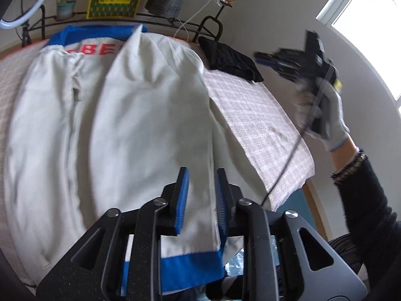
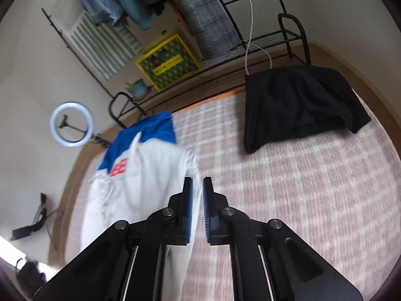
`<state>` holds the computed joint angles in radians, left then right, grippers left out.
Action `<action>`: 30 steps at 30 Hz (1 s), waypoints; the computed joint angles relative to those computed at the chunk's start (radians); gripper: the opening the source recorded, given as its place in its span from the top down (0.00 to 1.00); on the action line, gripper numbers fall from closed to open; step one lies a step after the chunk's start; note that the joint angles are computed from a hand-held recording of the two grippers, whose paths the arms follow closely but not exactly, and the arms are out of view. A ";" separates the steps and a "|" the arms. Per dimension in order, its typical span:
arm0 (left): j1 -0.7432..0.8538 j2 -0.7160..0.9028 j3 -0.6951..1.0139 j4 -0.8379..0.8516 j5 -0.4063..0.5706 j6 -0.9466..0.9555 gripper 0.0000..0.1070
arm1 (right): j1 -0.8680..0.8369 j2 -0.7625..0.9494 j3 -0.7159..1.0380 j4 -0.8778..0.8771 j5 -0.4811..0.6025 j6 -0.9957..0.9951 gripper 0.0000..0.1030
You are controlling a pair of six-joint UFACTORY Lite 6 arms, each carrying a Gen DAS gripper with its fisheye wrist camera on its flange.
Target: Fold large clothes
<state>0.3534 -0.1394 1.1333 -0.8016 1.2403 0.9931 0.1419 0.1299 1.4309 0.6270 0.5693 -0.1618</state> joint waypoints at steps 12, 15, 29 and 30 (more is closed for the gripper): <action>0.206 0.178 0.000 0.082 -0.129 0.132 0.52 | 0.584 -0.714 -0.735 -0.398 -0.071 0.693 0.66; 0.213 0.207 -0.025 0.103 -0.139 0.133 0.52 | 0.670 -0.656 -0.835 -0.370 -0.188 0.755 0.66; 0.262 0.236 -0.105 0.063 -0.047 0.208 0.67 | 1.040 -0.360 -0.625 -1.213 -0.223 1.683 0.59; 0.261 0.266 -0.087 0.073 -0.022 0.189 0.83 | 1.048 -0.281 -0.568 -1.202 -0.231 1.653 0.59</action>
<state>0.6146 0.1266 1.0465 -0.7282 1.2179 1.1822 1.1902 -0.1512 0.8634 -0.5746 0.3386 1.4915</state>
